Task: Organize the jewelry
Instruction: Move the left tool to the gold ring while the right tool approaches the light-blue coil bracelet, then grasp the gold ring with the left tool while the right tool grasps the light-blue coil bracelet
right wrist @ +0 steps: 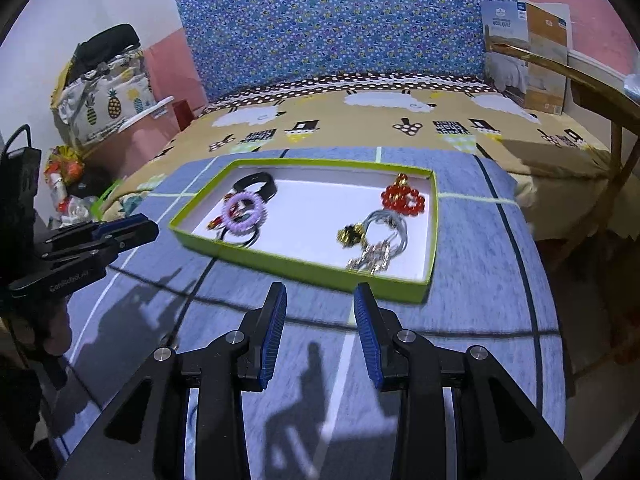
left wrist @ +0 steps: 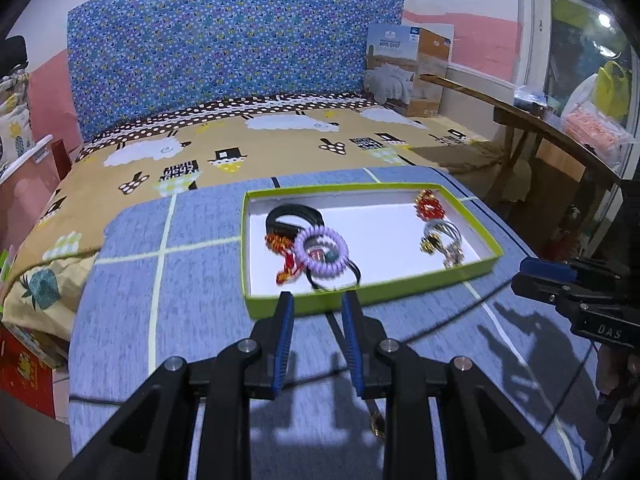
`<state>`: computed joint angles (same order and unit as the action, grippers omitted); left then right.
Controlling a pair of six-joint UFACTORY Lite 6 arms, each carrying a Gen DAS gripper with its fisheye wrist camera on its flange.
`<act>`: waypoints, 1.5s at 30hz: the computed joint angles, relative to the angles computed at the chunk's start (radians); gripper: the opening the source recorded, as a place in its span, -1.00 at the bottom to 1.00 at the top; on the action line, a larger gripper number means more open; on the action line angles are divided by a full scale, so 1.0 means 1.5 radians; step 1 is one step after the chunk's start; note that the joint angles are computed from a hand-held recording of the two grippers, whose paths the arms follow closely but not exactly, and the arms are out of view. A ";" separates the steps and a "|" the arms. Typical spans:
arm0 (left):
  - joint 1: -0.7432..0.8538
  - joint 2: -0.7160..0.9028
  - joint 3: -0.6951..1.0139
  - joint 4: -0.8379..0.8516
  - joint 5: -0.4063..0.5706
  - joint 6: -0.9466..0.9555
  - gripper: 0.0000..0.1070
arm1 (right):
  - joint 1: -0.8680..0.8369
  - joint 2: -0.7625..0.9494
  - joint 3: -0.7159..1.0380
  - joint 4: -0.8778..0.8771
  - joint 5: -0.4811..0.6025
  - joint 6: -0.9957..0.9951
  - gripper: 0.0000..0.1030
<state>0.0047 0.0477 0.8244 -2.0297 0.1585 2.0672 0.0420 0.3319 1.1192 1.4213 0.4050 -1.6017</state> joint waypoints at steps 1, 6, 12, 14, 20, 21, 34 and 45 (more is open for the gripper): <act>0.003 -0.017 -0.020 0.000 0.006 0.000 -0.52 | -0.003 -0.023 -0.030 0.016 0.005 -0.020 -0.30; 0.007 -0.094 -0.113 -0.020 0.022 0.020 -0.52 | -0.012 -0.099 -0.129 0.055 0.020 -0.073 -0.30; -0.002 -0.176 -0.204 -0.030 0.023 0.031 -0.52 | -0.017 -0.187 -0.238 0.082 0.022 -0.114 -0.30; -0.005 -0.203 -0.230 -0.018 0.023 0.019 -0.52 | -0.018 -0.204 -0.260 0.085 0.027 -0.118 -0.30; -0.023 -0.223 -0.256 -0.008 0.017 0.006 -0.52 | -0.003 -0.225 -0.297 0.108 0.017 -0.144 -0.30; -0.024 -0.221 -0.258 -0.022 0.017 0.020 -0.52 | 0.001 -0.222 -0.297 0.113 0.015 -0.148 -0.30; -0.050 -0.097 -0.196 -0.071 0.023 0.073 -0.26 | 0.051 -0.152 -0.280 0.163 -0.012 -0.194 -0.30; -0.112 -0.013 -0.133 -0.215 -0.038 0.213 -0.26 | 0.095 -0.096 -0.242 0.149 -0.060 -0.188 -0.30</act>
